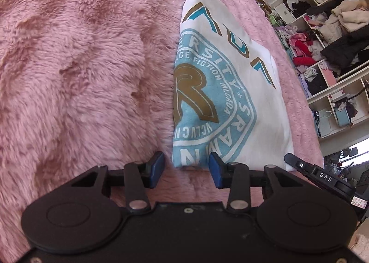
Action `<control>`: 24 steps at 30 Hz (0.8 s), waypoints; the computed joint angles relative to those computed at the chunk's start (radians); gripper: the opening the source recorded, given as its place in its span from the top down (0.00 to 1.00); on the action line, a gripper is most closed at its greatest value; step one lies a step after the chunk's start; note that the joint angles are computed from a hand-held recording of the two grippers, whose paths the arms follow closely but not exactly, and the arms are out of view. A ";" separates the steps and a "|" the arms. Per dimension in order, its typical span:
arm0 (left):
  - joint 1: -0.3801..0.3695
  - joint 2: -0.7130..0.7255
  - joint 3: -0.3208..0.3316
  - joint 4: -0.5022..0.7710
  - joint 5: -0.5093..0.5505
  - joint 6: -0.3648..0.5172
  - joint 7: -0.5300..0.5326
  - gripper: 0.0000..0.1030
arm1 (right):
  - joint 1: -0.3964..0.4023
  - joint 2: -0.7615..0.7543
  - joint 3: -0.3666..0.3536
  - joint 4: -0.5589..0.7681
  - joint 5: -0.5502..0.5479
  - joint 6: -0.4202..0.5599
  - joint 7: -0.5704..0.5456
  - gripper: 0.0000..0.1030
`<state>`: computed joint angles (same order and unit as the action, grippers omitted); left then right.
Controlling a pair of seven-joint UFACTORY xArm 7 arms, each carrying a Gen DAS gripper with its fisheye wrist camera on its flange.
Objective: Fold small clothes
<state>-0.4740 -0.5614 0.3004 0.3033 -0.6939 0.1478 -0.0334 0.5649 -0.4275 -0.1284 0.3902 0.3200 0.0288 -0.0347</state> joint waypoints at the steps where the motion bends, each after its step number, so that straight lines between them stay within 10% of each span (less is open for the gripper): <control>1: -0.049 -0.026 0.046 -0.004 -0.041 -0.015 0.025 0.92 | -0.023 -0.007 0.025 -0.001 -0.006 -0.005 0.017 0.94; 5: -0.003 -0.052 0.013 -0.020 0.017 0.003 0.005 0.91 | -0.060 -0.029 0.058 -0.012 -0.033 0.018 0.069 0.96; 10: -0.069 -0.007 0.126 -0.006 -0.072 0.038 0.063 0.85 | -0.086 0.036 0.079 -0.007 -0.070 0.021 0.054 0.93; 13: 0.091 -0.052 0.013 0.013 0.000 0.154 0.003 0.83 | -0.259 -0.019 0.247 0.000 -0.200 0.041 0.142 0.73; 16: 0.206 -0.101 -0.126 0.009 0.086 0.106 -0.063 0.70 | -0.214 -0.059 0.220 -0.017 -0.247 -0.047 0.100 0.73; 20: 0.037 -0.023 -0.005 0.087 0.059 0.038 0.060 0.67 | 0.047 -0.001 0.007 0.026 -0.205 -0.088 0.016 0.73; 24: -0.035 0.136 0.003 0.124 0.019 -0.034 0.131 0.67 | -0.068 0.111 0.122 0.062 -0.229 -0.029 0.052 0.73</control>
<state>-0.5090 -0.4257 0.3032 0.4275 -0.6746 0.1134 0.0974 0.4969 -0.3166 -0.0064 0.4523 0.0913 -0.0003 0.0176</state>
